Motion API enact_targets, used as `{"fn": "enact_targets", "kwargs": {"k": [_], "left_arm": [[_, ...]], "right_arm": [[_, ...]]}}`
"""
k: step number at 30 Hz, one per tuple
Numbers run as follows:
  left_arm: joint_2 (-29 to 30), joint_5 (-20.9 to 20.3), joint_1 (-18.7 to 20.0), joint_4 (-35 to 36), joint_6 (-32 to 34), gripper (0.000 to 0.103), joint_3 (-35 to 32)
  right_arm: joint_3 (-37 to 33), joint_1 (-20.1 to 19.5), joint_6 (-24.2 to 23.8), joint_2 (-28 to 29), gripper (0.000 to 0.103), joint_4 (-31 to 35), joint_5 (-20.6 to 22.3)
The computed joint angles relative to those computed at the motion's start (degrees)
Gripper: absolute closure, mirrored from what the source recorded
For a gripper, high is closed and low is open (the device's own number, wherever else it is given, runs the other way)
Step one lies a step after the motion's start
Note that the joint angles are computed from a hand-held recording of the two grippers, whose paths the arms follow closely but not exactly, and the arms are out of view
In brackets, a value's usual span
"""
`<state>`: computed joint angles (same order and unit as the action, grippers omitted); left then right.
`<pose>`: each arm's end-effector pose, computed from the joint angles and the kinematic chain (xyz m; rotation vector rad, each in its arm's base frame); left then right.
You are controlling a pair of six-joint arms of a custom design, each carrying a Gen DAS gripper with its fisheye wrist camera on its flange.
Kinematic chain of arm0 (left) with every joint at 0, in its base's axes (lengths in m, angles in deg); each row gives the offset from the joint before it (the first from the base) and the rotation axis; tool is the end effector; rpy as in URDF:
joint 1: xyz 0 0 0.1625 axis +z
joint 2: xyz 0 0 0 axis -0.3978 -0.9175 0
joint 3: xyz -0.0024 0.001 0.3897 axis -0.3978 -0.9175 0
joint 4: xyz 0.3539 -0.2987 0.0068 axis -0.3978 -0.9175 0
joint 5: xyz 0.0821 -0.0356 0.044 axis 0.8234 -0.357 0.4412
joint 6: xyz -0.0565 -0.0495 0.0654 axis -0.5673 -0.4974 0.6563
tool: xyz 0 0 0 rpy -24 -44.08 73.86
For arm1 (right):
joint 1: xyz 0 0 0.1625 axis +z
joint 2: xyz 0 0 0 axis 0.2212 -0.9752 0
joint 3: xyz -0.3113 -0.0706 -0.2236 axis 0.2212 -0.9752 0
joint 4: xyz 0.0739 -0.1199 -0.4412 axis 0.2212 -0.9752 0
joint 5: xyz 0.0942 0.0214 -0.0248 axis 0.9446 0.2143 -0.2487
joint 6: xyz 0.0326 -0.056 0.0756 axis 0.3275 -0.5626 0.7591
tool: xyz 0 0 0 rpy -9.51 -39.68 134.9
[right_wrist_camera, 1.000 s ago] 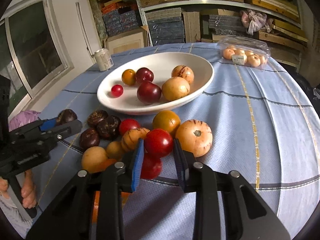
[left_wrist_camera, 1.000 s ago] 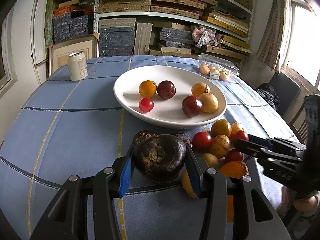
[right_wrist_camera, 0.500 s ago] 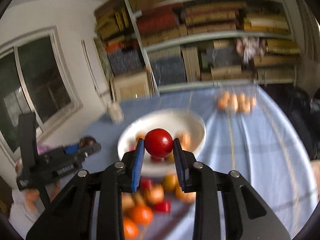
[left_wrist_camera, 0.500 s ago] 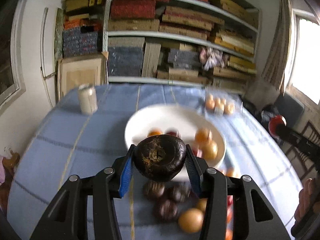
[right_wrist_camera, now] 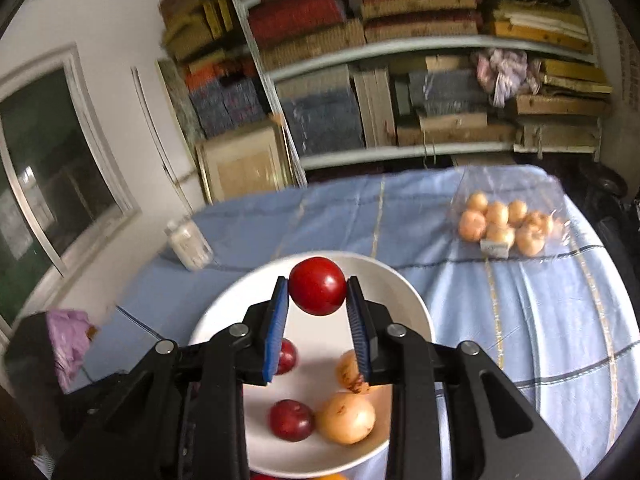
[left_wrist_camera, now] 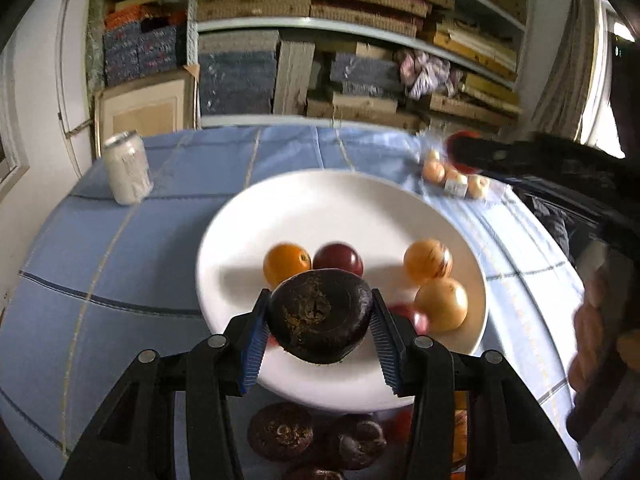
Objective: Organize fruits
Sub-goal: 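Carry both fruits onto the white plate and open both grippers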
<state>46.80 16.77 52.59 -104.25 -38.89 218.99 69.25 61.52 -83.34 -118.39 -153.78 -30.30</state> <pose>-0.2457 -0.3882 -0.0786 0.2649 2.2555 -1.0011 0.0097 -0.5095 0.2086 0.8707 -2.6285 0.8926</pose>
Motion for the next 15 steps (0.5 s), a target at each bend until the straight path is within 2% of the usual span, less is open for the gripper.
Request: {"fn": "enact_targets", "kwargs": {"k": [5,7,11,13,15], "left_arm": [[1.52,-1.15,1.27,-0.34,0.92,0.055,-0.55],[2.46,-2.59,2.09,-2.08,2.85,0.055,-1.06],[3.92,-0.94,1.48,-0.6,3.35,0.053,-2.04],[4.03,-0.92,1.36,-0.77,3.09,0.044,-2.06],[3.8,-0.5,1.06,-1.09,2.57,0.037,-1.64]], "right_arm": [[-3.1,-0.08,-1.19,6.34,0.075,-0.9,-5.49],[-3.91,-0.4,-0.71,7.37,0.074,-0.65,-5.86],[-5.07,-1.61,0.89,8.02,0.072,1.63,-4.28],[-5.26,-2.04,1.83,7.43,0.066,3.06,-3.09],[-4.75,-2.62,2.57,5.93,0.065,3.53,-0.85]]}}
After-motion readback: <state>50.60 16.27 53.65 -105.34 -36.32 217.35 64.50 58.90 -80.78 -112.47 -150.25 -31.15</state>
